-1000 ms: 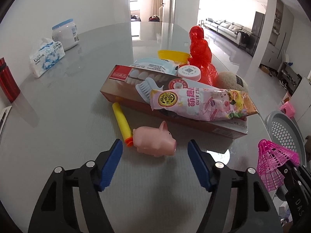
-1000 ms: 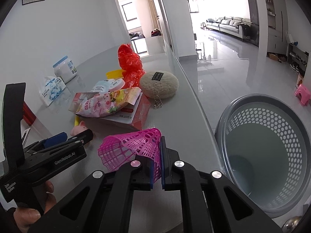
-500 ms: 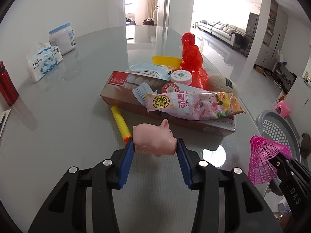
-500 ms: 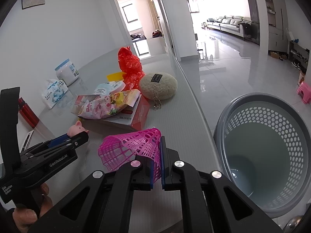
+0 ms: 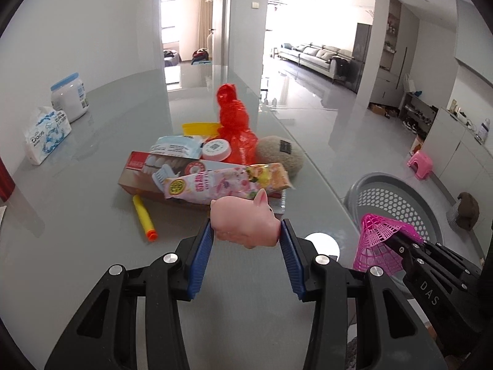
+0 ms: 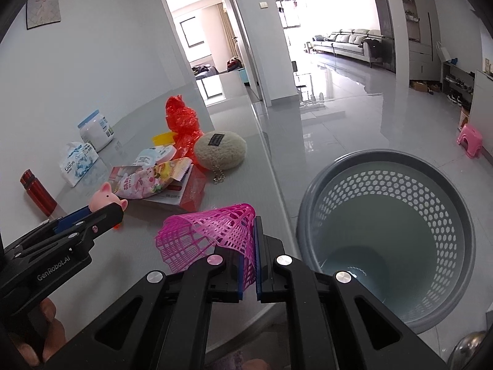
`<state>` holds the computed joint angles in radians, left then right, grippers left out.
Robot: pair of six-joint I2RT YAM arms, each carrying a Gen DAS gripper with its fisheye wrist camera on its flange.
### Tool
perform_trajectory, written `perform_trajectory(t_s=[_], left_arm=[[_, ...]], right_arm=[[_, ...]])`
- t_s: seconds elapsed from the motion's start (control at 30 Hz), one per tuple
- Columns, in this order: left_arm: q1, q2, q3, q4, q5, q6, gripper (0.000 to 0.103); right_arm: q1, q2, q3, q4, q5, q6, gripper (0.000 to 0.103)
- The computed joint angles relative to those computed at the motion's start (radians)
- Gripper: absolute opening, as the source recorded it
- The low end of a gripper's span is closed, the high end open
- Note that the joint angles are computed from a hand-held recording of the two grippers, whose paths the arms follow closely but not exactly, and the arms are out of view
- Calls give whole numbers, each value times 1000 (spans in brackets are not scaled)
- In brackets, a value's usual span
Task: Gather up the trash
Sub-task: 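Carry pig and shuttlecock over the grey basket and open both tools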
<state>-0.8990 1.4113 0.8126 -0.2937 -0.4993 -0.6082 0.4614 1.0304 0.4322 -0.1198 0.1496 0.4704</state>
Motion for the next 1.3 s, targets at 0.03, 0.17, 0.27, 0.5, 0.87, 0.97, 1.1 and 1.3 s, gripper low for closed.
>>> perform_trajectory(t_s=[0.03,0.17,0.27,0.5,0.87,0.97,1.1,1.3], left_arm=[[-13,20,18,6,5,5,43],[-69,113,100,33,29,23,43],[-100,189,167,44,49,45,43],[-148,380,353,34,112,110,43],[-149,612,587,-39,222,169,43],[-146,647,625,-58,234,174,43],[-141,672,654,-81,246,172,44],[-135,696,681,-105,256,173,44]], right_arm=[[-23,-36,-10,-25,-1,-5,5],[-143,-166,-48,-121,-26,-40,5],[-268,-245,-74,-177,-79,-80,5],[-581,-313,-123,-231,-229,-195,5],[-831,-194,-138,-183,-370,-322,5],[-842,-142,-131,-160,-383,-334,5],[-847,-87,-122,-133,-396,-340,5],[-857,-46,-120,-107,-405,-343,5]])
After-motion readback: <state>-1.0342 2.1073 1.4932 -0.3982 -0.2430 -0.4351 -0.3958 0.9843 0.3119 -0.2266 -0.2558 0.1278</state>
